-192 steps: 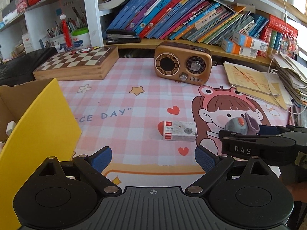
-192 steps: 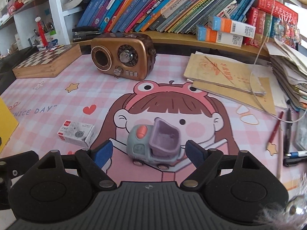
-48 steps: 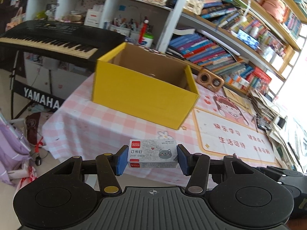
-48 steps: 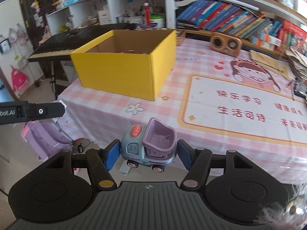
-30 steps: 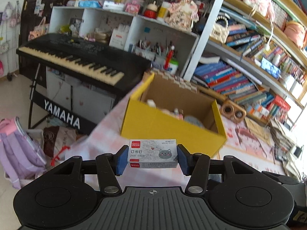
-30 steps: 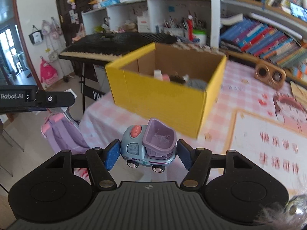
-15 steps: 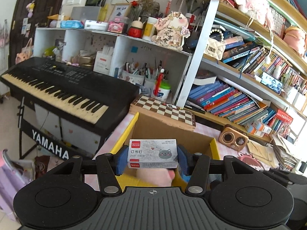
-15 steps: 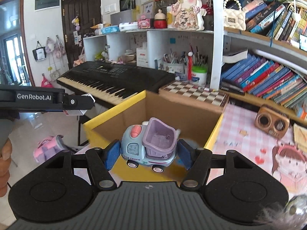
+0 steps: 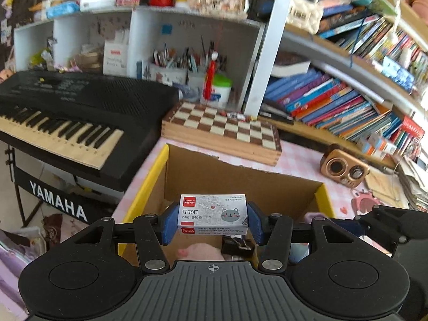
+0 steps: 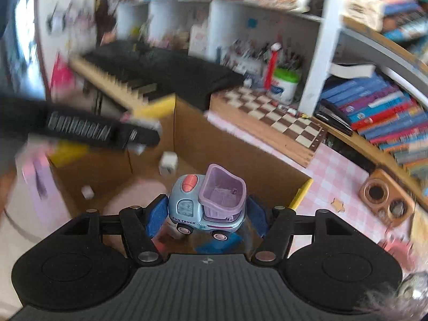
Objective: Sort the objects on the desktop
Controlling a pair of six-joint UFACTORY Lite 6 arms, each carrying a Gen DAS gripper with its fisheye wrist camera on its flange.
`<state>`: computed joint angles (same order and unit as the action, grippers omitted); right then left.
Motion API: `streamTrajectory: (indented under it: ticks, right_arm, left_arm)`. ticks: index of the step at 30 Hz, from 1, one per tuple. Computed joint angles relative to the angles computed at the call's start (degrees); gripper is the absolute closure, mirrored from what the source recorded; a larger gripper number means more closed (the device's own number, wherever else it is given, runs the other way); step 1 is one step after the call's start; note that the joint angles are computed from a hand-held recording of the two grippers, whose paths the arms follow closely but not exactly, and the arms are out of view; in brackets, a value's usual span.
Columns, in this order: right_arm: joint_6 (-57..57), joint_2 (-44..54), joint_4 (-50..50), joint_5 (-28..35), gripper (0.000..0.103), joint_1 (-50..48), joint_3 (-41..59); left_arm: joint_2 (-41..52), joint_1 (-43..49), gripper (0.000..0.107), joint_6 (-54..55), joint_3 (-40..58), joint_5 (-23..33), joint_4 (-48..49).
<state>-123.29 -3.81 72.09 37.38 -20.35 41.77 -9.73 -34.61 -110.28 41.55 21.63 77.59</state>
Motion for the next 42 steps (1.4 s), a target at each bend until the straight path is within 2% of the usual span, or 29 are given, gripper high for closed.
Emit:
streamTrajectory:
  ticks: [3,8,15,18,21,26,30,37,42]
  right_arm:
    - [-4.4,4.3,-0.7,-5.3,0.041,4.1,2.2]
    - [-3.6,11.5,-7.1,-11.4,0.041,9.4,6.9]
    - [-2.2,17.0,-15.7,-15.4,0.040,13.0,11.9]
    - [2.3,20.3,-22.2,-17.1,0.040,13.9,14.6]
    - [-0.2,21.2,-21.1,-18.8,0.040,14.3,14.0]
    - [1.5,21.5,-22.8,-19.1,0.040,15.0,13.8]
    - [0.3,21.3,-21.4,-18.5,0.039,14.4,13.7]
    - [-6.8,17.3,-13.6,-15.7,0.034,10.5,10.2]
    - [-7.9,10.4,-11.0,-11.2,0.026,7.1,6.5]
  left_arm:
    - [6.4,4.1,0.055,7.9,4.9,-4.4,-6.3]
    - [16.6,7.1,0.055,30.8,13.6,-7.2,-25.8]
    - [26.3,6.5,0.055,54.8,22.0,-4.7,-45.6]
    - [27.3,6.2,0.054,59.2,23.7,-3.1,-48.8]
    - [28.7,6.5,0.054,64.3,25.2,-1.9,-53.5]
    - [30.7,6.3,0.053,68.9,28.0,0.7,-56.5]
    - [30.8,4.9,0.051,65.9,28.1,1.6,-52.2]
    - [26.5,3.2,0.027,58.1,23.8,0.7,-45.3]
    - [20.7,0.7,0.018,50.5,19.5,1.4,-38.2]
